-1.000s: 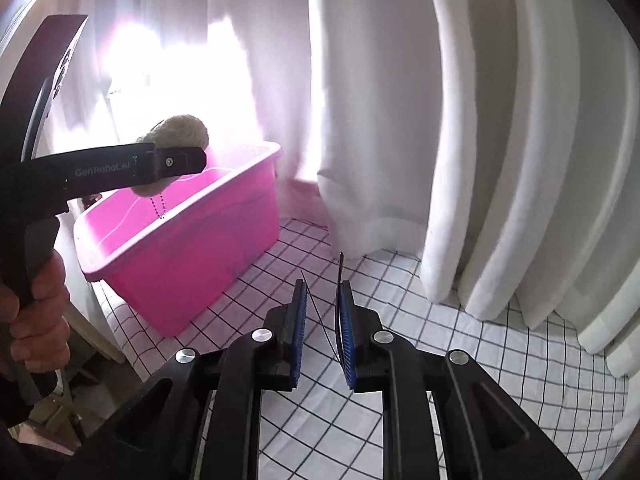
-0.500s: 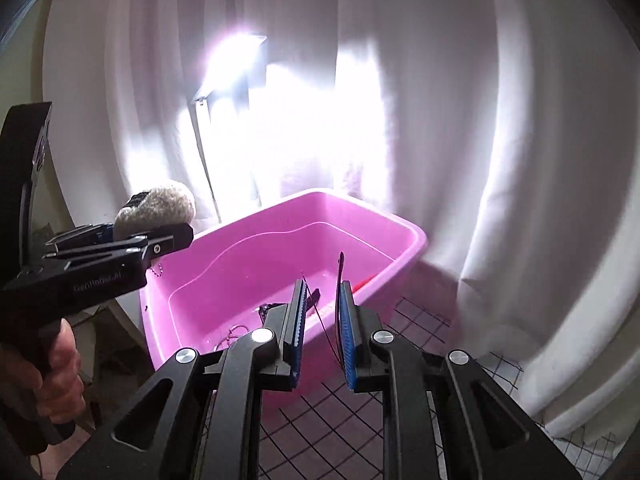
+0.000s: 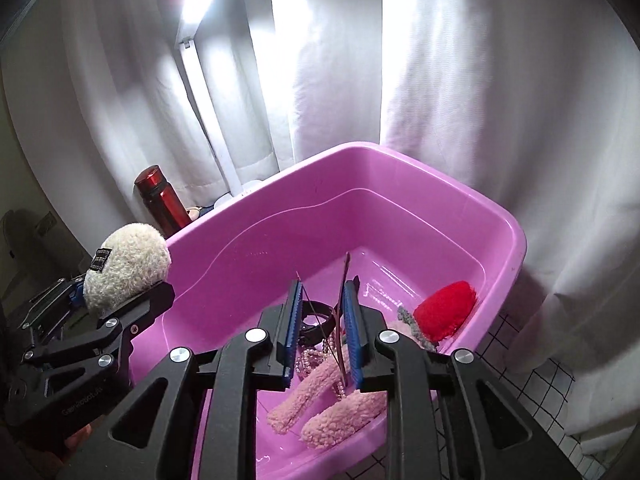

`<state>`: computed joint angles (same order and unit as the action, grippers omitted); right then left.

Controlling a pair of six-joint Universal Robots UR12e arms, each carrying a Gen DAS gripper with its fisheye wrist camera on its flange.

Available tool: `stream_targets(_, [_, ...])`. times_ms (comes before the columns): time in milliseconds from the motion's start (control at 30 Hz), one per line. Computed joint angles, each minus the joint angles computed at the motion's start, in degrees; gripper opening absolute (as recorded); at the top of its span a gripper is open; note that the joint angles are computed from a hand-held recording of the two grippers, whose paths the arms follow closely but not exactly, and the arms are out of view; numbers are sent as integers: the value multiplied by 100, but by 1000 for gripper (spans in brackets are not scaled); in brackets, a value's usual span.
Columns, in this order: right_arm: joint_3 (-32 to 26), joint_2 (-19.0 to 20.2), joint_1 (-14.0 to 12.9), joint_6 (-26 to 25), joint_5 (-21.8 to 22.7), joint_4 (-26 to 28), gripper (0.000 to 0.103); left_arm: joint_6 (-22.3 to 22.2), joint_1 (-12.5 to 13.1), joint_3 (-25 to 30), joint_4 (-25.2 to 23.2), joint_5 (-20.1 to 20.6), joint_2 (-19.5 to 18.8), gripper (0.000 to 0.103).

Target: Organize jewelry

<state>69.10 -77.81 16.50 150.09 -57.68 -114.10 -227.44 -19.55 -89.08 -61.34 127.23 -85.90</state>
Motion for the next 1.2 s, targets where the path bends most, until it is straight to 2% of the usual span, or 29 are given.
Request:
stream_targets(33, [-53, 34, 25, 37, -101, 59, 27, -38, 22, -6, -20, -49, 6, 63])
stream_targets(67, [-96, 62, 45, 87, -207, 80, 42, -92, 29, -4, -70, -37, 6, 75])
stream_targets(100, [-105, 67, 42, 114, -240, 70, 53, -133, 26, -8, -102, 20, 8, 81])
stream_targets(133, [-61, 47, 14, 167, -226, -44, 66, -174, 14, -6, -135, 91, 10, 91])
stream_targets(167, [5, 16, -4, 262, -218, -230, 67, -215, 8, -3, -168, 139, 14, 95])
stream_targets(400, [-12, 15, -103, 576, -287, -368, 67, -699, 92, 110, -715, -49, 45, 95])
stream_targets(533, [77, -59, -165, 644, -275, -449, 67, -992, 39, 278, -1222, 95, -12, 95])
stream_targets(700, [314, -233, -214, 586, -298, -624, 67, -1197, -65, 446, -1608, 383, -59, 95])
stream_targets(900, [581, -440, -269, 439, -283, -808, 67, -1255, -135, 567, -1768, 524, -90, 95])
stream_targets(1200, [865, -681, -348, 293, -303, -1032, 67, -1306, -168, 614, -1855, 415, -88, 95])
